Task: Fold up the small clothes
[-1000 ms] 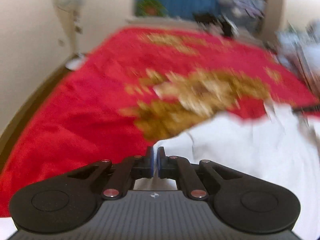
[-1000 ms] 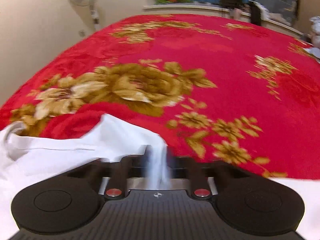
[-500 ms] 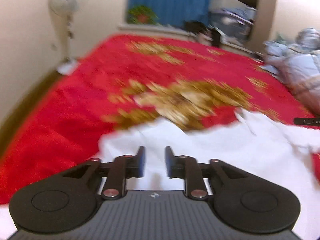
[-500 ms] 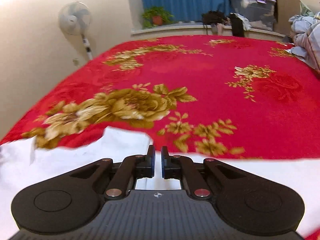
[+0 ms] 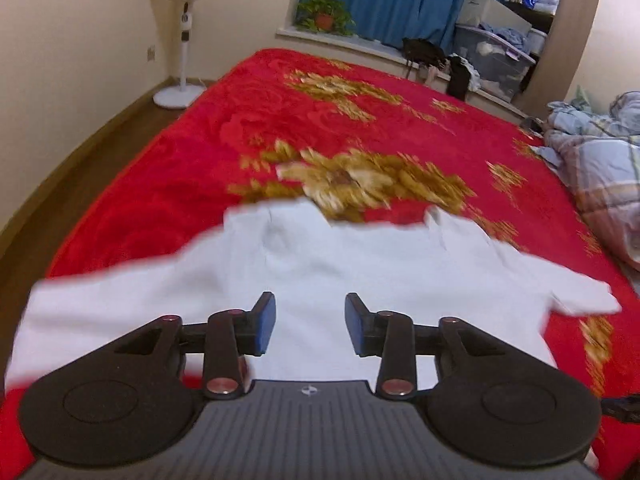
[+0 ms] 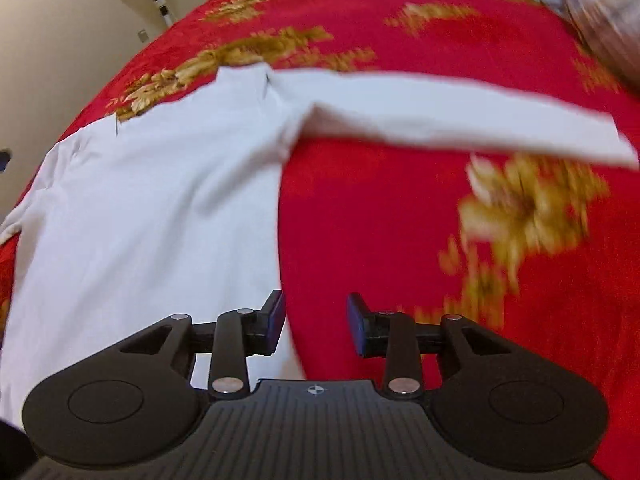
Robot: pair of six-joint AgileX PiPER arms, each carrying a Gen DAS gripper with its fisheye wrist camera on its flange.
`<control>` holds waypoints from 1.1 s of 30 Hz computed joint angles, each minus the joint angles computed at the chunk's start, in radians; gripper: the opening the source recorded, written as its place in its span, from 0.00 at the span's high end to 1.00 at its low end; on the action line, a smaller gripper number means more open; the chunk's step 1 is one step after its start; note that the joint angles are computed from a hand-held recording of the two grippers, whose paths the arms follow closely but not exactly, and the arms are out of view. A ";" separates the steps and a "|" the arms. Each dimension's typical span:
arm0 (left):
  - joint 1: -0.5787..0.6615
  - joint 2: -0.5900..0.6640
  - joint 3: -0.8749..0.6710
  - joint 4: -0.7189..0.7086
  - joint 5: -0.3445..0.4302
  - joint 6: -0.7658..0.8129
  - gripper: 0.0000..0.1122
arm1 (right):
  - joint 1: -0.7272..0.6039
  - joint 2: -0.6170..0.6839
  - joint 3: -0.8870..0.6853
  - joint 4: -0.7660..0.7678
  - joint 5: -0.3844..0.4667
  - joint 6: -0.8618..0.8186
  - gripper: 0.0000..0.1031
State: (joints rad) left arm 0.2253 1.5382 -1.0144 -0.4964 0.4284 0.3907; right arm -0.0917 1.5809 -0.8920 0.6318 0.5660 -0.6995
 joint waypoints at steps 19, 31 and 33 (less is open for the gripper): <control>-0.028 -0.520 0.692 0.172 0.092 -0.431 1.00 | -0.098 -0.248 0.371 0.149 -0.077 -0.219 0.96; 0.180 -0.727 0.732 0.093 0.309 -0.254 0.96 | -0.398 -0.328 0.371 0.121 0.145 -0.167 0.93; 0.182 -0.702 0.742 0.037 0.277 -0.204 0.75 | -0.306 -0.324 0.390 0.066 0.023 -0.063 0.84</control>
